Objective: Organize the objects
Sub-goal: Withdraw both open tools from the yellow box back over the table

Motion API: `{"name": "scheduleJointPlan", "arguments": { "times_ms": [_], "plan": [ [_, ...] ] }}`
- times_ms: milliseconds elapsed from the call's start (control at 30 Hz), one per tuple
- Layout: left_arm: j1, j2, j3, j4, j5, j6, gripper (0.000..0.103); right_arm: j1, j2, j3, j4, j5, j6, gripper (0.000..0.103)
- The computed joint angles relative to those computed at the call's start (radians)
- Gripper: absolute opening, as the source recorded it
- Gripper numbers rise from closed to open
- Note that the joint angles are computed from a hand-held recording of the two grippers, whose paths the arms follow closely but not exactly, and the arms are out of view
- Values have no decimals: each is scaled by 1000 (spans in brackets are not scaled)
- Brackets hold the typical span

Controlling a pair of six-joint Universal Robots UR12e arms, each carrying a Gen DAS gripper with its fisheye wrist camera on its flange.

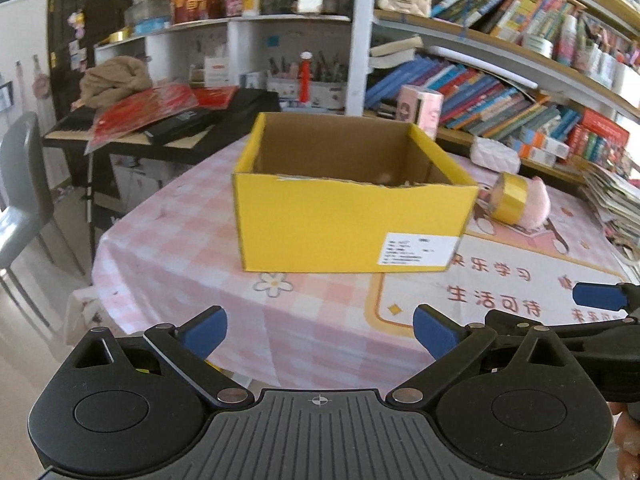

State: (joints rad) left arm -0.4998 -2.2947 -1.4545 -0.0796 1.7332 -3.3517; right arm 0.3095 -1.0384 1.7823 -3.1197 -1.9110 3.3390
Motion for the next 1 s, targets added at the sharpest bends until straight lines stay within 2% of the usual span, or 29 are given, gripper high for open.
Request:
{"name": "scheduleJointPlan", "arguments": {
  "times_ms": [333, 667, 767, 1000],
  "plan": [
    [-10, -12, 16, -21, -113, 79, 101, 2, -38, 62, 36, -101, 111, 95],
    [-25, -45, 77, -44, -235, 171, 101, -6, -86, 125, 102, -240, 278, 96],
    [-30, -55, 96, -56, -258, 183, 101, -9, -96, 136, 117, -267, 305, 96],
    [-44, -85, 152, -96, -288, 196, 101, -31, -106, 147, 144, -275, 316, 96]
  ]
}}
